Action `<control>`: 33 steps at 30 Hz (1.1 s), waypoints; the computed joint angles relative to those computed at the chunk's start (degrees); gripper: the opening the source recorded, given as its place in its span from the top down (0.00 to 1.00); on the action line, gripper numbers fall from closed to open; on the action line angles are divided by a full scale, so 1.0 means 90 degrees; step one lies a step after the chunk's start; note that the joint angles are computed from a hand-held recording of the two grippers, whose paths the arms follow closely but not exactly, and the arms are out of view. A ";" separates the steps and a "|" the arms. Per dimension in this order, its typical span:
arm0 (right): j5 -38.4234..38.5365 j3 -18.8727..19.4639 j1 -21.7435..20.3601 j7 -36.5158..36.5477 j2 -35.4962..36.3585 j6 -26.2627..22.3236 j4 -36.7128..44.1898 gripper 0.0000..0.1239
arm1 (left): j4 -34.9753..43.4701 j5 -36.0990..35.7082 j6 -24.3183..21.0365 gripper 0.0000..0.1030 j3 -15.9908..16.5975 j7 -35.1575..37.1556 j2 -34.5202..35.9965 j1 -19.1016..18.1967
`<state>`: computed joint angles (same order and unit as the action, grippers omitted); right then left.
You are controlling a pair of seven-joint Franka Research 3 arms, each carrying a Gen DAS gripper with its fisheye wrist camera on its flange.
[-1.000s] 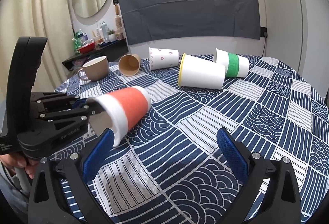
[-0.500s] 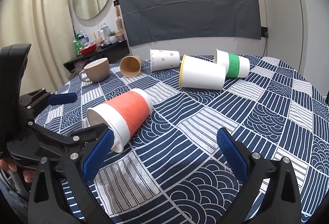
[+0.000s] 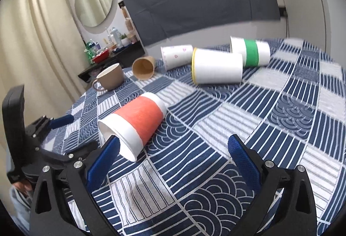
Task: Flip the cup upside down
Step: 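Carry the cup toward the right gripper and set it down, then grasp the orange-and-white cup's body with the right gripper and lift it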
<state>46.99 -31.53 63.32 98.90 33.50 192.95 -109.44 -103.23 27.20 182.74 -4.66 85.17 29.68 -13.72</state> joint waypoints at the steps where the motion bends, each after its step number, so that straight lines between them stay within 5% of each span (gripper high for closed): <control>1: -0.0077 0.0262 -0.0262 0.0019 -0.0088 0.0013 -0.0005 0.23 | -0.0040 -0.0006 0.0020 0.06 -0.0012 0.0009 -0.0015 0.0042; 6: -0.0289 0.0554 -0.0689 0.0190 -0.0382 -0.0204 -0.0079 0.23 | -0.0183 -0.0031 0.0106 0.06 0.0200 -0.0085 -0.0054 0.0062; 12: -0.0854 0.0302 -0.0949 0.0642 -0.0583 -0.1694 0.0346 0.23 | -0.0132 -0.0129 0.0147 0.06 0.0206 -0.0155 0.0042 0.0252; 17: -0.0882 0.1264 -0.2214 0.0508 -0.0392 -0.3216 0.1470 0.23 | -0.0108 -0.0188 0.0275 0.06 -0.0130 -0.0032 0.0135 0.0638; 23: -0.0561 0.2514 -0.3622 0.0306 0.0338 -0.4690 0.3067 0.23 | -0.0075 -0.0370 0.0037 0.06 -0.1410 0.0587 0.0280 0.1717; 26: -0.0928 0.2670 -0.3890 0.0768 0.0782 -0.5362 0.3821 0.23 | -0.0082 -0.0466 -0.0017 0.06 -0.1107 0.0596 0.0240 0.1423; 33: -0.1473 0.3357 -0.4536 0.1290 0.1664 -0.6752 0.5439 0.23 | -0.0211 -0.0521 0.0168 0.06 -0.1094 0.0762 0.0197 0.1420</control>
<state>33.73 -1.32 22.49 110.51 48.47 132.19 -60.49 -105.13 22.51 184.25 -14.50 92.03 31.45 -0.93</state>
